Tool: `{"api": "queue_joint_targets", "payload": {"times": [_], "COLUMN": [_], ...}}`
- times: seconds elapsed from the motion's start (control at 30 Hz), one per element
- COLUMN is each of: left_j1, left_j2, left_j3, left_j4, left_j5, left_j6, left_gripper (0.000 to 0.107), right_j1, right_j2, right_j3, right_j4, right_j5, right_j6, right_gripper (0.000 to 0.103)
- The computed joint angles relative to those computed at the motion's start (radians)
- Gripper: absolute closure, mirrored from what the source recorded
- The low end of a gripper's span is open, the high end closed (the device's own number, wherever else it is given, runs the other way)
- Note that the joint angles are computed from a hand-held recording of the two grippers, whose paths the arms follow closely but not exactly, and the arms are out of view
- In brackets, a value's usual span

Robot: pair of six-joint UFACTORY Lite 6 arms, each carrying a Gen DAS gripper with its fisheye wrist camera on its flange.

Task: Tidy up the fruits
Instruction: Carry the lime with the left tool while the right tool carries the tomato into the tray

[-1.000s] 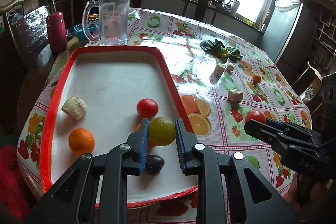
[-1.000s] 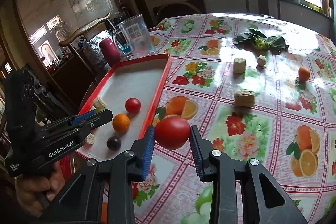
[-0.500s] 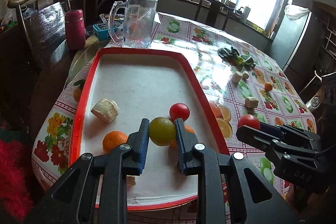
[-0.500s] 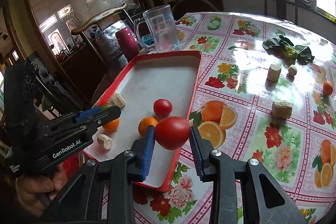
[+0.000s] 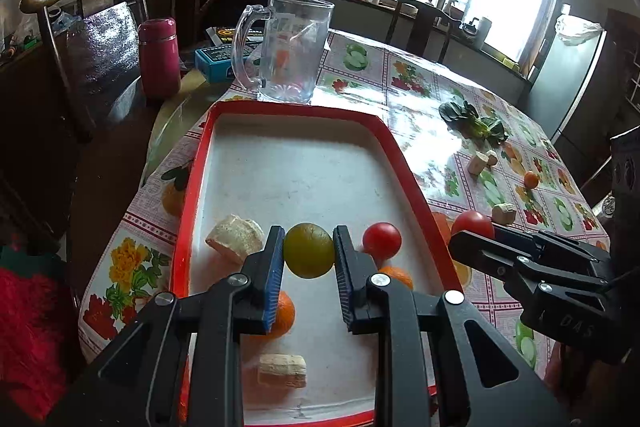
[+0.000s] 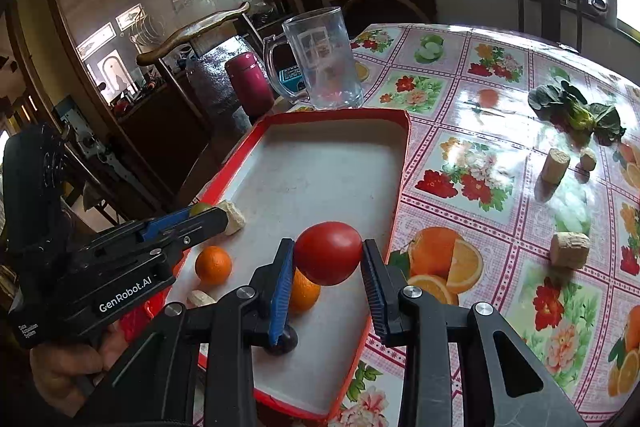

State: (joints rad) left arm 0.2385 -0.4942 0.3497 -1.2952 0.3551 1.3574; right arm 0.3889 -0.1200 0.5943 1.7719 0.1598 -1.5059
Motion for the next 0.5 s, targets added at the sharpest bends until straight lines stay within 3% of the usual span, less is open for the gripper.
{"api": "queue_joint_targets", "payload": {"times": [0.17, 0.5], "left_j1": [-0.005, -0.003], "left_j2": [0.088, 0.282], "left_j3": [0.057, 0.197], "left_j4": [-0.051, -0.137], "left_j5": [-0.027, -0.065], "left_j6": [0.064, 0.169], "left_gripper": [0.085, 0.085], "right_j1": [-0.009, -0.035], "right_j2": [0.134, 0.314], "right_j3": [0.099, 0.264], "right_j4": [0.1, 0.03], "right_j5": [0.02, 0.045], "right_j6": [-0.117, -0.067], "right_gripper": [0.069, 0.069]}}
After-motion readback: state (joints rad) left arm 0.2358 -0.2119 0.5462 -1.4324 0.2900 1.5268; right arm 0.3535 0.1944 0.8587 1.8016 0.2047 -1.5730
